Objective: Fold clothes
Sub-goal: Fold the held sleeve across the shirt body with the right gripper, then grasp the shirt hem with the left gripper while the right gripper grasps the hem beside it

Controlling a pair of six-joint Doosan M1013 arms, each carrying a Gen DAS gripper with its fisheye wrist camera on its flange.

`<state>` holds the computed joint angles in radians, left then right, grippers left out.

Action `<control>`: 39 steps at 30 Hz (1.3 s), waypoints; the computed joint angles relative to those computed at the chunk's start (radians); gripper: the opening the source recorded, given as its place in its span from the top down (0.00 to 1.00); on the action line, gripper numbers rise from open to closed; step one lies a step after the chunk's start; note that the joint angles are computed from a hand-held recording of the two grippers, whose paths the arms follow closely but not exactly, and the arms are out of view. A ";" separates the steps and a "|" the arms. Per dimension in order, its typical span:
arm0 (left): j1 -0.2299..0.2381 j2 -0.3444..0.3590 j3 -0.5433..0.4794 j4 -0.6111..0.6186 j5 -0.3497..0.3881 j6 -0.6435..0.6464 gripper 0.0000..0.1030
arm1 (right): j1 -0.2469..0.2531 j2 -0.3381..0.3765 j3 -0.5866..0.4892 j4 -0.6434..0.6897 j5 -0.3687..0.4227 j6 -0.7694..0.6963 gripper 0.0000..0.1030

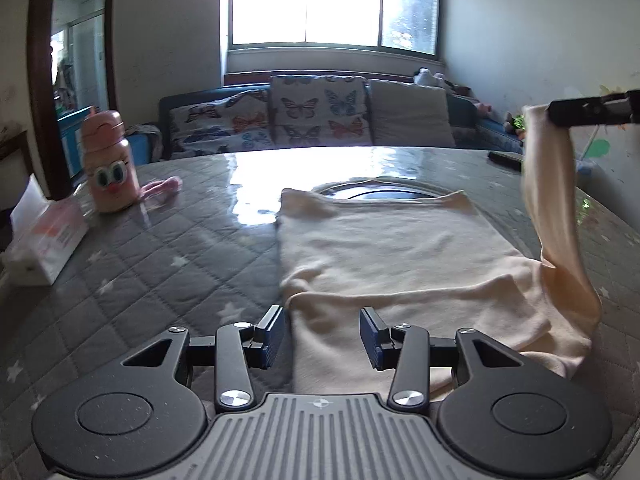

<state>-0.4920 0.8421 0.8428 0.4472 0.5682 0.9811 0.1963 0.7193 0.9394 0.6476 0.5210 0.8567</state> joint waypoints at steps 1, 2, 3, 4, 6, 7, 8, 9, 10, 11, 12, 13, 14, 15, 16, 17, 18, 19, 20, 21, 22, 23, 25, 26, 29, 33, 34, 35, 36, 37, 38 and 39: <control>0.002 -0.006 0.013 0.012 -0.002 -0.021 0.56 | 0.008 0.014 -0.019 0.009 0.026 -0.013 0.96; 0.003 -0.010 0.020 0.018 -0.002 -0.033 0.56 | 0.013 0.026 -0.036 0.013 0.046 -0.016 0.96; 0.004 -0.012 0.026 0.023 -0.001 -0.042 0.56 | 0.020 0.039 -0.054 0.017 0.072 -0.019 0.96; 0.005 -0.014 0.031 0.027 0.000 -0.051 0.56 | 0.027 0.052 -0.069 0.030 0.101 -0.030 0.96; 0.007 -0.017 0.038 0.030 0.002 -0.062 0.56 | 0.037 0.073 -0.094 0.047 0.153 -0.049 0.95; 0.008 -0.018 0.039 0.031 0.004 -0.065 0.56 | 0.040 0.083 -0.106 0.054 0.179 -0.057 0.94; 0.008 -0.019 0.041 0.032 0.002 -0.066 0.56 | 0.040 0.093 -0.119 0.063 0.213 -0.062 0.90; 0.008 -0.020 0.043 0.033 0.000 -0.068 0.56 | 0.039 0.097 -0.125 0.067 0.234 -0.066 0.89; 0.007 -0.023 0.047 0.037 -0.004 -0.072 0.56 | 0.037 0.097 -0.124 0.067 0.248 -0.075 0.89; 0.007 -0.024 0.050 0.042 -0.007 -0.074 0.56 | 0.035 0.093 -0.117 0.064 0.249 -0.080 0.89; 0.006 -0.026 0.051 0.047 -0.009 -0.076 0.57 | 0.032 0.088 -0.109 0.056 0.251 -0.080 0.89; 0.006 -0.027 0.052 0.048 -0.013 -0.076 0.57 | 0.028 0.082 -0.101 0.044 0.255 -0.077 0.89; 0.005 -0.028 0.053 0.048 -0.017 -0.074 0.58 | 0.021 0.072 -0.087 0.016 0.261 -0.060 0.89; 0.005 -0.028 0.051 0.041 -0.021 -0.066 0.58 | 0.014 0.062 -0.070 -0.022 0.262 -0.037 0.89; 0.005 -0.026 0.048 0.027 -0.026 -0.049 0.58 | 0.010 0.058 -0.061 -0.053 0.266 -0.015 0.89; 0.004 -0.025 0.045 0.012 -0.032 -0.032 0.62 | 0.005 0.054 -0.052 -0.087 0.272 0.012 0.88; 0.004 -0.020 0.038 -0.013 -0.036 -0.003 0.65 | -0.001 0.052 -0.044 -0.127 0.284 0.054 0.88; 0.003 -0.016 0.029 -0.040 -0.040 0.029 0.65 | -0.006 0.051 -0.037 -0.154 0.294 0.087 0.88; 0.002 -0.010 0.020 -0.069 -0.041 0.063 0.67 | -0.010 0.050 -0.030 -0.173 0.298 0.110 0.88; 0.001 -0.004 0.009 -0.103 -0.042 0.102 0.71 | -0.014 0.047 -0.018 -0.191 0.296 0.133 0.88; 0.001 0.004 -0.004 -0.133 -0.040 0.139 0.73 | -0.020 0.044 -0.002 -0.212 0.292 0.167 0.88; 0.000 0.013 -0.018 -0.163 -0.036 0.176 0.76 | -0.024 0.043 0.008 -0.219 0.292 0.188 0.88; -0.001 0.035 -0.054 -0.207 -0.005 0.231 0.79 | -0.031 0.044 0.018 -0.239 0.301 0.225 0.88; -0.001 0.045 -0.072 -0.228 0.017 0.258 0.79 | -0.033 0.043 0.020 -0.247 0.305 0.233 0.88; 0.000 0.066 -0.111 -0.257 0.066 0.312 0.79 | -0.041 0.038 0.028 -0.237 0.296 0.221 0.88; 0.001 0.083 -0.149 -0.277 0.067 0.345 0.79 | -0.044 0.053 -0.001 -0.210 0.260 0.203 0.88; 0.001 0.092 -0.167 -0.281 0.073 0.351 0.79 | -0.044 0.065 -0.018 -0.209 0.259 0.208 0.88; 0.002 0.101 -0.185 -0.285 0.078 0.356 0.79 | -0.044 0.076 -0.035 -0.209 0.257 0.213 0.88; 0.003 0.115 -0.210 -0.285 0.095 0.356 0.79 | -0.043 0.086 -0.050 -0.210 0.258 0.219 0.88; 0.004 0.130 -0.237 -0.284 0.114 0.355 0.79 | -0.044 0.094 -0.061 -0.212 0.262 0.227 0.88; 0.006 0.144 -0.262 -0.283 0.138 0.351 0.79 | -0.044 0.104 -0.075 -0.220 0.270 0.241 0.88; 0.007 0.159 -0.288 -0.282 0.164 0.347 0.79 | -0.044 0.117 -0.094 -0.241 0.289 0.271 0.88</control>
